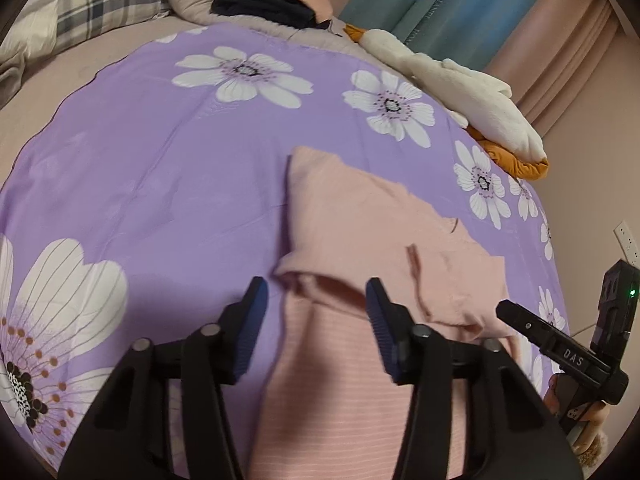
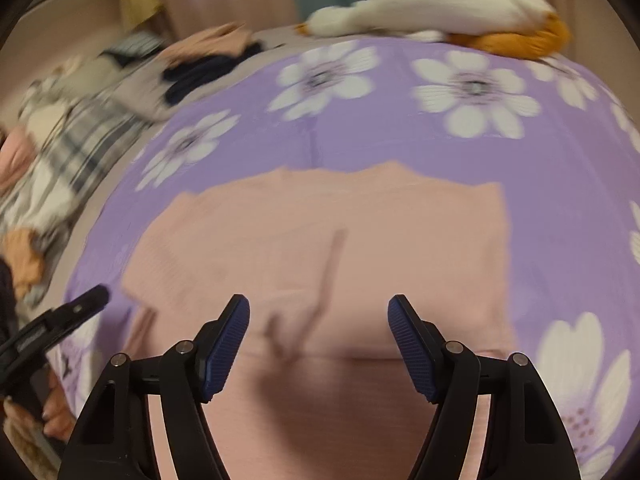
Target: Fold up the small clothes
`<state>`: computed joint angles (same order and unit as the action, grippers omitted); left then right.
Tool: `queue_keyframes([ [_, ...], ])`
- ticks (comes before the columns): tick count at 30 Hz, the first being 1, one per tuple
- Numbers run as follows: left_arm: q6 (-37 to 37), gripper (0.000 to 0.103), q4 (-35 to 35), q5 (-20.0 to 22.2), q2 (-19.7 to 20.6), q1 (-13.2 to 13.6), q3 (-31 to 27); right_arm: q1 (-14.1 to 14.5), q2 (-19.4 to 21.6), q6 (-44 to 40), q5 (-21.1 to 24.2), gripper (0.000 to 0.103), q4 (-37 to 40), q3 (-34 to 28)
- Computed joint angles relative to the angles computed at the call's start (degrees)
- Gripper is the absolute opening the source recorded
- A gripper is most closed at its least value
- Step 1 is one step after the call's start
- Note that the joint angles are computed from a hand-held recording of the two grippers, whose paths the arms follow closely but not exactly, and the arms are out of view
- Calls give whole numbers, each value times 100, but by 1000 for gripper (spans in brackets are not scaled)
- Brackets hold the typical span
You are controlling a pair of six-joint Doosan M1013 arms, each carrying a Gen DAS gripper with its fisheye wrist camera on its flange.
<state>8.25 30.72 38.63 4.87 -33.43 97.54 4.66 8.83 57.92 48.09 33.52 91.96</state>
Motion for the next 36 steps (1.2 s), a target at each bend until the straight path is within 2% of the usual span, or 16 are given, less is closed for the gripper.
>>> queue_keyframes([
  [3, -121, 35, 61, -11, -66, 18, 134, 250, 8, -42, 6, 62, -283, -11],
  [7, -187, 34, -31, -298, -141, 100, 298, 474, 130, 123, 107, 62, -520, -115],
  [14, -190, 34, -158, -522, -238, 164, 459, 837, 342, 1074, 44, 62, -1729, -214],
  [16, -215, 34, -181, -633, -263, 190, 505, 840, 362, 1098, 14, 54, -1683, -225],
  [18, -234, 34, -186, -652, -271, 205, 519, 801, 379, 1162, -4, 34, -1610, -239],
  [19, -248, 34, -185, -662, -277, 209, 529, 780, 389, 1195, 6, 27, -1600, -254],
  [20, -252, 34, -198, -683, -283, 215, 540, 743, 394, 1249, 1, 16, -1589, -267],
  [21, -251, 34, -209, -707, -290, 220, 553, 708, 392, 1189, 18, 13, -1458, -275],
  [23, -271, 34, -216, -759, -308, 232, 579, 521, 360, 806, 222, 13, -741, -295],
  [29, -137, 34, -368, -834, -303, 252, 571, 80, 32, 195, -136, 12, 408, -260],
  [33, 170, 34, -529, -741, -227, 239, 412, -199, -60, 14, -339, 12, 778, -289],
  [36, 331, 34, -525, -748, -191, 225, 293, -330, 11, 171, -382, 12, 714, -336],
])
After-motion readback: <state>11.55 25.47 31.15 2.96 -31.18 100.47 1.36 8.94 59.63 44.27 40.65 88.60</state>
